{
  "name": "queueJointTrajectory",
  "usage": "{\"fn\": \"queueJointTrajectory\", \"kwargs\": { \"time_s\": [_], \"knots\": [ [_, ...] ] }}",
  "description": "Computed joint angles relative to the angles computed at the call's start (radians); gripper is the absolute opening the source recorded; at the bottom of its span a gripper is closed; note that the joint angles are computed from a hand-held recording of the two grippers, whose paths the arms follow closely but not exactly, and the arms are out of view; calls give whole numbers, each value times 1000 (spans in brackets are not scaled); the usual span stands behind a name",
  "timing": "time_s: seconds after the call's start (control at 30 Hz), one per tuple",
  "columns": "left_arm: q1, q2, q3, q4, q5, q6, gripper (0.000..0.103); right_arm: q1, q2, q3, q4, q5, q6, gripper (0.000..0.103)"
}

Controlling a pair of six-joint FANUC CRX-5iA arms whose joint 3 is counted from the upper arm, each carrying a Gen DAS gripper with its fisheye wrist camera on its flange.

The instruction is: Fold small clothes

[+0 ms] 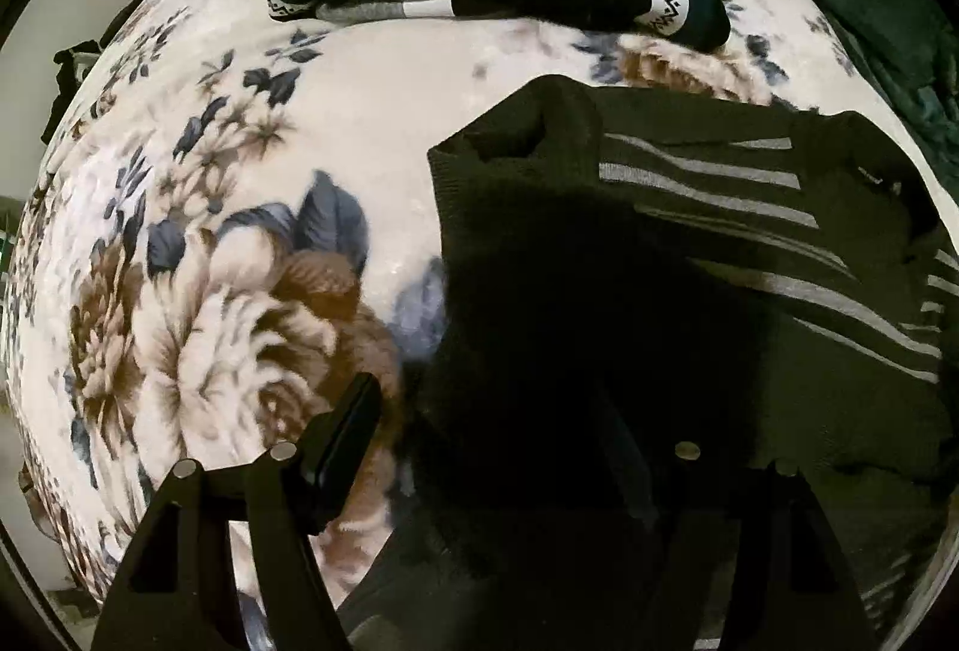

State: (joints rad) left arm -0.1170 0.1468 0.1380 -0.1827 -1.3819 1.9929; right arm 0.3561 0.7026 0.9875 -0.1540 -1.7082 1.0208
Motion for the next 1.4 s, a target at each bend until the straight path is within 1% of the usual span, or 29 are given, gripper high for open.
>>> {"fn": "queueJointTrajectory", "kwargs": {
  "time_s": [0.03, 0.07, 0.1, 0.17, 0.2, 0.23, 0.27, 0.33, 0.4, 0.5, 0.53, 0.57, 0.6, 0.67, 0.77, 0.8, 0.83, 0.87, 1.0, 1.03, 1.07, 1.1, 1.13, 1.23, 1.33, 1.4],
  "knots": [
    [1, -4, -6, 1, 7, -4, 71, -1, -59, -66, 19, 56, -3, 11],
    [1, -5, -8, -2, 8, -7, 72, -6, -102, -115, 21, 91, -15, 11],
    [4, -9, -13, -1, 12, -10, 72, -24, -166, -182, 5, 129, -42, 11],
    [9, -12, -16, 1, 10, -11, 72, -56, -230, -260, -25, 137, -63, 12],
    [11, -13, -15, 1, 6, -9, 72, -75, -244, -282, -54, 104, -55, 13],
    [14, -13, -12, 4, 1, -8, 72, -90, -249, -294, -77, 60, -44, 20],
    [16, -15, -11, 3, -6, -7, 72, -96, -248, -307, -71, 5, -46, 31],
    [16, -17, -5, -5, -15, -6, 72, -92, -276, -365, -22, -20, -56, 33],
    [19, -26, -9, -10, -17, -13, 72, -96, -309, -403, -3, -10, -60, 36],
    [28, -34, -17, -11, -17, -16, 72, -106, -352, -420, 4, 57, -79, 49],
    [30, -32, -16, -9, -19, -16, 72, -110, -352, -409, 5, 76, -68, 55],
    [32, -31, -15, -7, -20, -14, 72, -111, -340, -387, 7, 86, -58, 57],
    [33, -30, -13, -5, -20, -11, 72, -109, -324, -367, 9, 98, -43, 57],
    [31, -27, -6, -8, -22, -9, 72, -99, -252, -279, 23, 91, 12, 57],
    [27, -29, 2, -11, -19, -13, 72, -72, -131, -102, -8, -18, 170, 57],
    [28, -28, 4, -13, -19, -15, 72, -51, -103, -68, 16, -50, 231, 57],
    [30, -30, 2, -11, -18, -19, 72, -17, -82, -63, 92, -64, 270, 57],
    [29, -32, -1, -11, -17, -18, 72, 4, -65, -69, 157, -70, 265, 57],
    [30, -33, -5, -13, -19, -9, 72, -6, -27, -82, 202, -73, 226, 57],
    [33, -35, -9, -12, -17, -9, 72, -9, -21, -86, 197, -72, 243, 50],
    [35, -37, -13, -11, -14, -11, 72, -11, -29, -102, 191, -58, 254, 22],
    [36, -40, -17, -12, -12, -13, 72, -6, -35, -116, 201, -50, 268, 10],
    [35, -42, -21, -15, -11, -15, 72, 0, -45, -128, 203, -38, 273, 10],
    [37, -44, -30, -17, -9, -19, 72, 14, -115, -202, 244, 74, 235, 9],
    [40, -42, -29, -9, -9, -15, 72, 6, -137, -202, 258, 149, 151, 9],
    [34, -39, -20, -15, -13, -12, 72, 3, -111, -165, 286, 148, 137, 9]
  ]
}}
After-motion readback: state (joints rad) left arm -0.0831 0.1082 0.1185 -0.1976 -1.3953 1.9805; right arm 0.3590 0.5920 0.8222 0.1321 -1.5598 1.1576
